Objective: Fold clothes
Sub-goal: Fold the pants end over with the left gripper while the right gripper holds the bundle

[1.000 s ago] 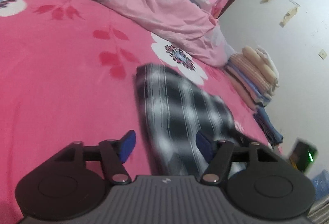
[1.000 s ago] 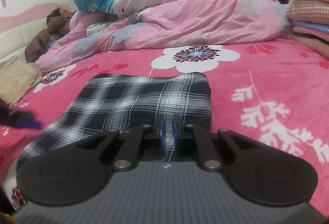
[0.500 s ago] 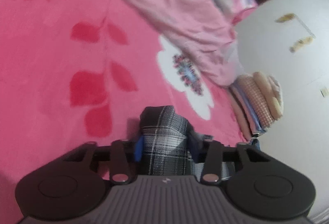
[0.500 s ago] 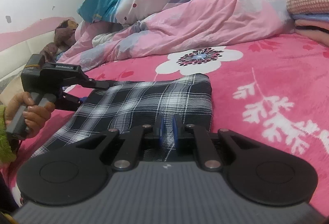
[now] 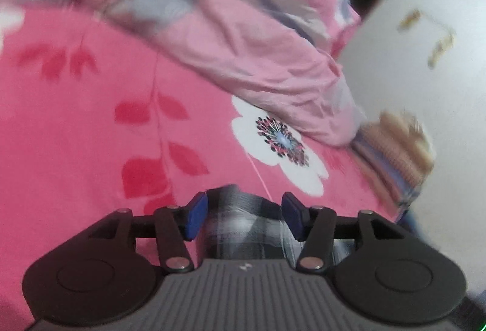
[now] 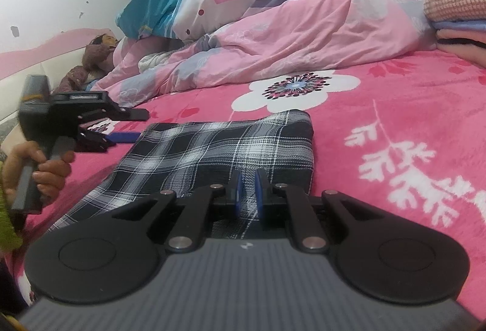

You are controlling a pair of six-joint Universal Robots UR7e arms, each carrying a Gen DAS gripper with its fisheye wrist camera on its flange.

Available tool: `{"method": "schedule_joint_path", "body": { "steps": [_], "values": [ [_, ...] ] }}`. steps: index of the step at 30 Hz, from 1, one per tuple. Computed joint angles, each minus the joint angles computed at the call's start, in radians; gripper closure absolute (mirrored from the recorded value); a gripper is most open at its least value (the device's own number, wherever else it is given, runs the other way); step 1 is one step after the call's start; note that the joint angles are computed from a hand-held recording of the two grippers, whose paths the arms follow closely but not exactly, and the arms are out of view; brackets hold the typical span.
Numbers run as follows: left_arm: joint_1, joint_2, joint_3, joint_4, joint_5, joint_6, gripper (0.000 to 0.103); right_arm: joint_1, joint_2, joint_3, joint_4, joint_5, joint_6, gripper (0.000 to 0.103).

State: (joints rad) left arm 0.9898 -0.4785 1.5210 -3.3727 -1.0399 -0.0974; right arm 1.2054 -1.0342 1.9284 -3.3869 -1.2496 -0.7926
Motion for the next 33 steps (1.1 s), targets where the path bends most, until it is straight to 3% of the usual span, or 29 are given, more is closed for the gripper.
{"method": "schedule_joint_path", "body": {
  "steps": [5, 9, 17, 20, 24, 28, 33],
  "values": [
    [-0.083, 0.025, -0.001, 0.079, 0.099, 0.14, 0.049, 0.039, -0.037, 0.007, -0.006, -0.057, -0.043, 0.094],
    [-0.113, 0.066, -0.049, 0.216, 0.199, 0.122, 0.047, 0.085, -0.043, -0.063, 0.08, -0.078, -0.047, 0.093],
    [-0.15, 0.136, -0.101, 0.291, 0.342, 0.136, 0.032, 0.165, 0.106, -0.294, 0.301, -0.324, -0.042, 0.094],
    [-0.152, 0.136, -0.105, 0.31, 0.344, 0.115, 0.029, 0.181, 0.088, -0.297, 0.32, -0.34, 0.021, 0.093],
    [-0.154, 0.136, -0.108, 0.323, 0.348, 0.105, 0.029, 0.183, 0.03, -0.216, 0.234, -0.291, 0.001, 0.093],
    [-0.158, 0.141, -0.118, 0.346, 0.364, 0.093, 0.027, 0.174, 0.053, -0.234, 0.258, -0.341, 0.018, 0.093],
    [-0.165, 0.15, -0.129, 0.372, 0.392, 0.078, 0.025, 0.154, 0.059, -0.239, 0.262, -0.312, 0.075, 0.094]
  ]
}}
